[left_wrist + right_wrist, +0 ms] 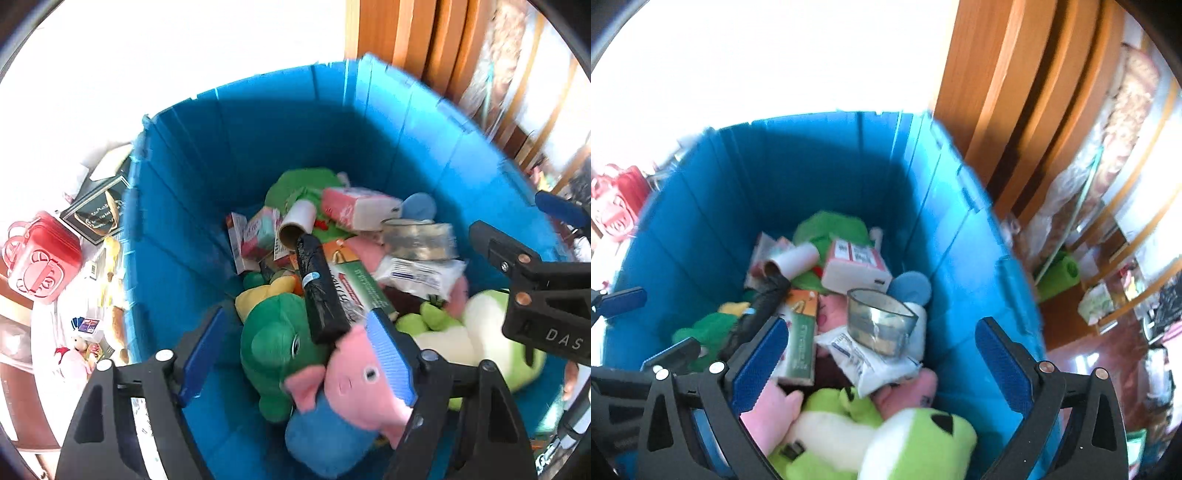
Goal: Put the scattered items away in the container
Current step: 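Lower both tools into the crate and open them to release the items, then withdraw both open tools from the crate back over the bed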
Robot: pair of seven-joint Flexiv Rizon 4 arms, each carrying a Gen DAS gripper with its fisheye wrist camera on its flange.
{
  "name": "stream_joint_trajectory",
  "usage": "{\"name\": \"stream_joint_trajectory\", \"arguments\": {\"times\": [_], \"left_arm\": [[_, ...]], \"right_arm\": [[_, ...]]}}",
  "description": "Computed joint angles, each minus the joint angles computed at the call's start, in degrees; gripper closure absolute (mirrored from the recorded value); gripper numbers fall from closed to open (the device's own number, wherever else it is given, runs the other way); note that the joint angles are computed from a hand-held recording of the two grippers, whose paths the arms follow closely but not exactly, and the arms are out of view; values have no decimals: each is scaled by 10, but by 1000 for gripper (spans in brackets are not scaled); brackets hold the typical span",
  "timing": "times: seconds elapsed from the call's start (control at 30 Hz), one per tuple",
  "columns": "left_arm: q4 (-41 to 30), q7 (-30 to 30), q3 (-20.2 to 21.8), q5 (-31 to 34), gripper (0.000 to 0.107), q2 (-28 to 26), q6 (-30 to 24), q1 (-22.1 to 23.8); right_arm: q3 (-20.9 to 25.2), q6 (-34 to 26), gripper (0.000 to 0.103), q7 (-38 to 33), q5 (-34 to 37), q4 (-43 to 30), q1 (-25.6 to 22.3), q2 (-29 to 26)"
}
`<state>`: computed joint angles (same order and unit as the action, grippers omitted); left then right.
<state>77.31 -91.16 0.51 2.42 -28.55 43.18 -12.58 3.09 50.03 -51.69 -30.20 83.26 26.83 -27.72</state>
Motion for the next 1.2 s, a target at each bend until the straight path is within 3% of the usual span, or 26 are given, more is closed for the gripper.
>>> {"name": "stream_joint_trajectory", "arguments": {"times": [0.23,0.43,0.57,0.83,1.0,1.2], "left_arm": [[136,57,-28,-73,27,102,139,33],[216,142,-40,-122,24,162,152,41],[286,186,-38,-147,24,204,193,36],[443,180,-25,-176,24,297,306,15],[528,91,-23,-106,24,353,378,18],[608,23,-26,-80,24,424,394,23]], "right_arm": [[-14,78,0,139,-112,125,19,104],[20,49,0,216,-168,176,17,147],[41,43,0,263,-190,217,13,172],[75,81,0,353,-246,317,-8,237],[97,114,0,385,-268,372,-21,270],[120,155,0,419,-294,425,-24,296]]}}
